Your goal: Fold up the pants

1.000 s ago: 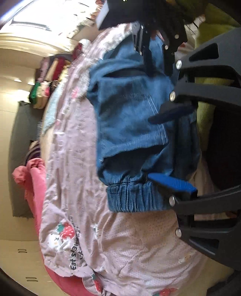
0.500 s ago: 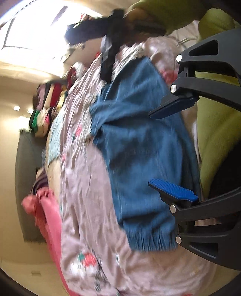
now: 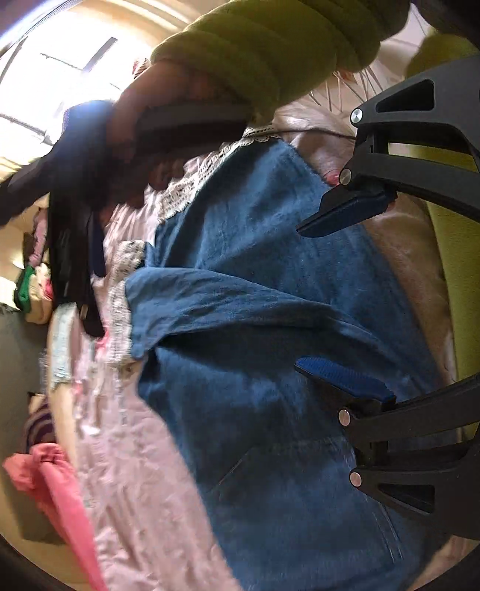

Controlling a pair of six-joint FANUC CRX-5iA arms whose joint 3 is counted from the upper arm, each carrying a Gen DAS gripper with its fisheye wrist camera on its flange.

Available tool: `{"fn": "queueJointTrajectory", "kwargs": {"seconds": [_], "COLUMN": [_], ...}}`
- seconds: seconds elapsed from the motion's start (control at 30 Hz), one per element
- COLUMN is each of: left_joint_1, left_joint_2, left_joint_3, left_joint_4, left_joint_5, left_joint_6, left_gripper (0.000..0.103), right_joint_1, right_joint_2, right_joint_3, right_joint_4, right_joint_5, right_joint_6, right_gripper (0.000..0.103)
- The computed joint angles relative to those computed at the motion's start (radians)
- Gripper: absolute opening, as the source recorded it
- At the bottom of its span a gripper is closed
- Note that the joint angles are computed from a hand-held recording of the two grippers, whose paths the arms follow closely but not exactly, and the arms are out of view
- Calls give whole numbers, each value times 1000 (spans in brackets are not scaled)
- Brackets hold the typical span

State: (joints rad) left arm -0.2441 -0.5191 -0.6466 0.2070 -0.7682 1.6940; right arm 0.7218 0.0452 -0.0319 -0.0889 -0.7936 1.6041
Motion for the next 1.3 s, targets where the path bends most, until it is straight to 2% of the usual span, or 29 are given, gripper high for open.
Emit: {"fn": "queueJointTrajectory", "kwargs": {"seconds": [0.07,0.13,0.2,0.3,0.33,0.4,0.43,0.53,0.57,0.83,0.87,0.9,0.97,1.2,1.3], "left_joint_1": [14,27,34,35,40,51,61,74,77,84,71,65,51,5,16], "left_joint_2": [18,25,35,34,31,19,12,-3,-8,-30,-38,-44,-53,-110,-165], "left_joint_3": [-9,-20,-25,-34,-45,-62,-73,-97,-103,-101,-93,-88,-69,13,7], "left_joint_4": [41,71,89,97,115,142,162,203,213,185,157,140,100,-104,-110], "left_joint_5": [6,8,4,10,15,18,21,30,32,28,22,22,19,-47,-65], "left_joint_6": [-32,-54,-64,-64,-76,-95,-112,-141,-148,-134,-101,-88,-53,63,52], "left_gripper": [66,61,45,29,28,26,26,26,26,26,24,13,4,3,3], "right_joint_1": [28,35,55,71,75,72,64,20,8,-129,-148,-165,-194,-300,-344], "right_joint_2": [60,112,158,229,243,272,275,234,216,24,-8,-35,-82,-262,-328], "right_joint_3": [25,72,92,125,129,130,130,116,113,54,39,27,1,-101,-149], "right_joint_4": [93,97,165,266,297,351,347,245,208,-54,-75,-97,-127,-267,-316], "right_joint_5": [-4,-25,-17,-32,-37,-42,-41,-1,5,10,11,7,7,-62,-112], "right_joint_6": [-88,-97,-152,-249,-278,-316,-312,-263,-240,-104,-99,-86,-69,18,42], "right_gripper": [85,85,85,85,83,62,46,14,9,8,8,8,8,8,8]}}
